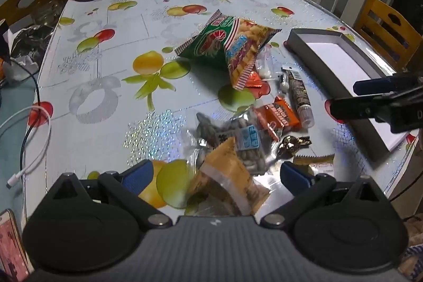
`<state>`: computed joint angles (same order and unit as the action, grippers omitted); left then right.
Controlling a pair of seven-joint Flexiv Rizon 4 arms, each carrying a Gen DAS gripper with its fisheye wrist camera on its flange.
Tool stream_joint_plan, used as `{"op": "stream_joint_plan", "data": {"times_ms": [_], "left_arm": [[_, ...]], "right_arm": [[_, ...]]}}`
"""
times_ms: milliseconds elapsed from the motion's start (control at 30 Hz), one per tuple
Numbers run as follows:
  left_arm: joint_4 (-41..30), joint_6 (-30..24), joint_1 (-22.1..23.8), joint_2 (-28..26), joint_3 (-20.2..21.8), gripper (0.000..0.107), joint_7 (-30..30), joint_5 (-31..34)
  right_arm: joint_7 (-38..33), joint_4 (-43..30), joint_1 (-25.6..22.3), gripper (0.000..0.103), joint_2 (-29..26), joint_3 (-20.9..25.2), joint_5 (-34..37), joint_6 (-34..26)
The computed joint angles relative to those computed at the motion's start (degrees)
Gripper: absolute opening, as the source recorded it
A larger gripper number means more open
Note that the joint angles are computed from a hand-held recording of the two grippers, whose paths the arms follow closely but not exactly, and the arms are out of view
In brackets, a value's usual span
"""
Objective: Organize snacks
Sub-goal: 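Move left tool to tan pastry bag while right tool approaches cream-wrapped cake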
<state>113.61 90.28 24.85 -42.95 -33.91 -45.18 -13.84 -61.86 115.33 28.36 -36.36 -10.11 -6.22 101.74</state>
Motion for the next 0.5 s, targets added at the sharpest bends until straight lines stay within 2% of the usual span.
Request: {"op": "stream_joint_plan", "data": {"times_ms": [267,500], "left_arm": [[0.3,0.1,1.1,-0.7,-0.8,0.103,0.3,0.2],[0.7,-0.3,0.2,0.1,0.0,0.103,-0.6,0.0]], "right_arm": [[0.5,1.1,2.3,0.094,0.4,-1.8,0.7,-0.2],[0.8,2.6,4.1,0.094,0.9,-3.1,1.4,-0.1]]}}
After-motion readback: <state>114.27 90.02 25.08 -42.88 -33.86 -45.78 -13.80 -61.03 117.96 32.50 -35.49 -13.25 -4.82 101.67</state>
